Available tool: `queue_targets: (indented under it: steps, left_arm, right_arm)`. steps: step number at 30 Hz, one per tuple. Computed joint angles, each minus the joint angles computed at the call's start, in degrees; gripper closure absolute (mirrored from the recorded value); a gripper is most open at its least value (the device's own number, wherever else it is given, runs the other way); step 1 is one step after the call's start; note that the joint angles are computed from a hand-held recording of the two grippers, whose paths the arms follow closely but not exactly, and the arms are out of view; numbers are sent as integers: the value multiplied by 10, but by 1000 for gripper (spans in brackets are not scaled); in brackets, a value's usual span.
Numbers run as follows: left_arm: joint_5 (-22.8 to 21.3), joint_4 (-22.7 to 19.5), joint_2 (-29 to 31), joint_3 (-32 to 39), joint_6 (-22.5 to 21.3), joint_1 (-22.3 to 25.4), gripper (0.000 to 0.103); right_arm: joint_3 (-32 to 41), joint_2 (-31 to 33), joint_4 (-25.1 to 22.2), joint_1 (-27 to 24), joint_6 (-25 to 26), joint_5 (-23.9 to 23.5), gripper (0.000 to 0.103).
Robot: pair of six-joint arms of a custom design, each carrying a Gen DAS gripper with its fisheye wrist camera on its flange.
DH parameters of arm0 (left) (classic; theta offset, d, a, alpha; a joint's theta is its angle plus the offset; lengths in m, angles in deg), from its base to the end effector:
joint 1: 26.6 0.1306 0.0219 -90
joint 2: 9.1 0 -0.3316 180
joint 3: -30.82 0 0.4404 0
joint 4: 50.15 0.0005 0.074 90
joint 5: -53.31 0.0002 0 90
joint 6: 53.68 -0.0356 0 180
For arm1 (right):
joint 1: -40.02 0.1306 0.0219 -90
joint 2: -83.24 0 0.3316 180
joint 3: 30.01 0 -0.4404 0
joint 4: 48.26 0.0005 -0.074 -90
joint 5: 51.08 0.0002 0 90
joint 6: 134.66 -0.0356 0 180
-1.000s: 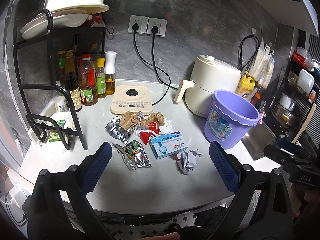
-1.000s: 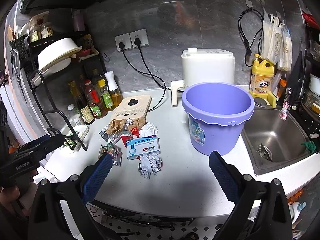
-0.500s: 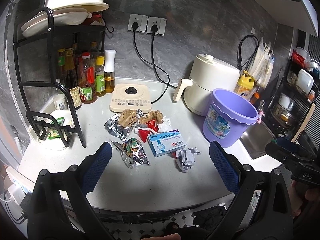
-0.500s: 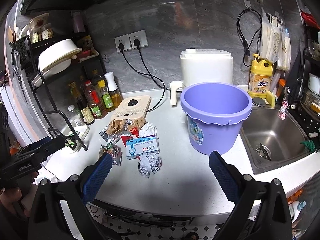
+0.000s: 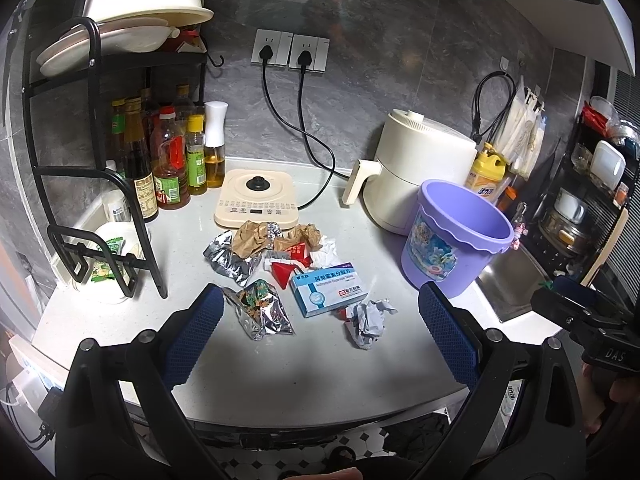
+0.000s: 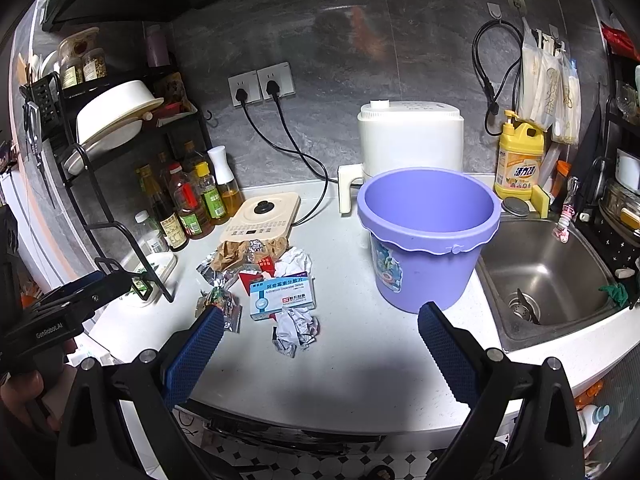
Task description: Collect trash
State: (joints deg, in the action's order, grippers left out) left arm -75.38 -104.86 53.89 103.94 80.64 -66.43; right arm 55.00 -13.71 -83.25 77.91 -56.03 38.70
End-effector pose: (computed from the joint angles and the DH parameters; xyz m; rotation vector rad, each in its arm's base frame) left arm 0.3036 -0.2249 0.4319 -0.3958 2.1142 -0.0423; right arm 0.4056 0.3152 0.4149 -0.5046 2.1313 0.4991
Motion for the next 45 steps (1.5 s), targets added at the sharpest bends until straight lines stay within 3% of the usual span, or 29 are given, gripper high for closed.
queue_targets:
  steps: [26, 38, 45]
  left_arm:
    - [17, 0, -14, -16, -22, 19, 6]
    - [56, 12, -22, -41, -16, 60, 6]
    - [97, 28, -19, -69, -11, 96, 11]
  right_arm:
    - [15, 11, -2, 3, -9, 4, 8]
    - [57, 73, -16, 1, -1, -36, 8]
    - [93, 132, -43, 2, 6, -59, 19]
